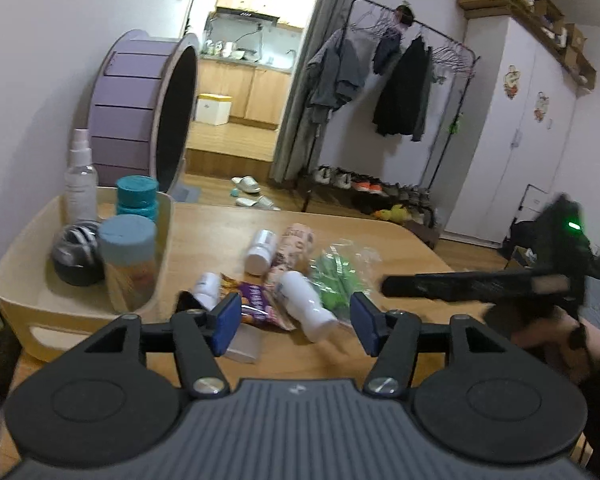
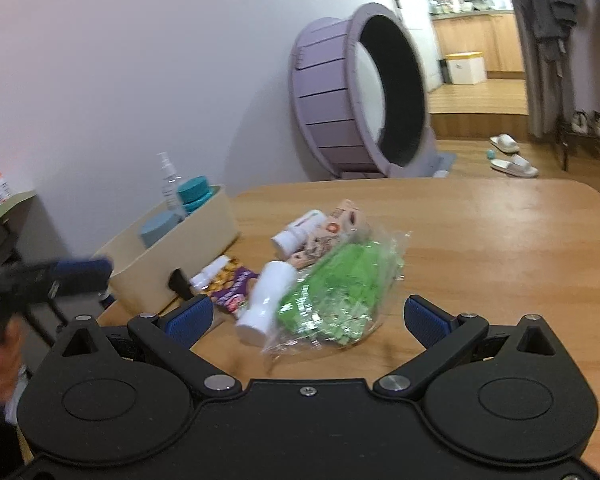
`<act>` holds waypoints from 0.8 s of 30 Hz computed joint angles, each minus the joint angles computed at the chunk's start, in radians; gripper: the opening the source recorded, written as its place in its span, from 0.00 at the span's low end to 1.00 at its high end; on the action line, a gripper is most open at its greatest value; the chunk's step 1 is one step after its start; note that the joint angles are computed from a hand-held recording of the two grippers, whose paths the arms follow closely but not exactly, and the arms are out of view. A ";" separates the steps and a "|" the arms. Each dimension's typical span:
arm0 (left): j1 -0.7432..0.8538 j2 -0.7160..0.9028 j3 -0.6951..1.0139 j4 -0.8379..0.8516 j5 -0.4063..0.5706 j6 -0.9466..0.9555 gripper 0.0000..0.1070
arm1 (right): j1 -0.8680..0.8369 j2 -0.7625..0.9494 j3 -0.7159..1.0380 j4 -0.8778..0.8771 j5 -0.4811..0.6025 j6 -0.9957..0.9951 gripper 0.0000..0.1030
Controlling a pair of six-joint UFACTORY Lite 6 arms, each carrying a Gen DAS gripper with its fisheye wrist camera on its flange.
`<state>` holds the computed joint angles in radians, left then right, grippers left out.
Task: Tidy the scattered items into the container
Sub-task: 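Grasp the green bag of flossers with the right gripper and lift it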
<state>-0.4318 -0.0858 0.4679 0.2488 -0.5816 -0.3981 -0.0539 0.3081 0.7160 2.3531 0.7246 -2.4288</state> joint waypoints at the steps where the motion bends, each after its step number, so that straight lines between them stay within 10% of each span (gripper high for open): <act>1: -0.004 0.010 -0.005 -0.002 -0.020 0.007 0.55 | 0.004 0.027 0.018 0.020 0.002 0.001 1.00; 15: -0.031 0.019 -0.075 -0.052 -0.163 0.054 0.55 | 0.072 0.255 0.181 0.181 -0.003 -0.070 0.80; 24: -0.021 0.024 -0.079 -0.060 -0.154 0.060 0.55 | 0.004 0.234 0.170 -0.001 0.045 0.054 0.27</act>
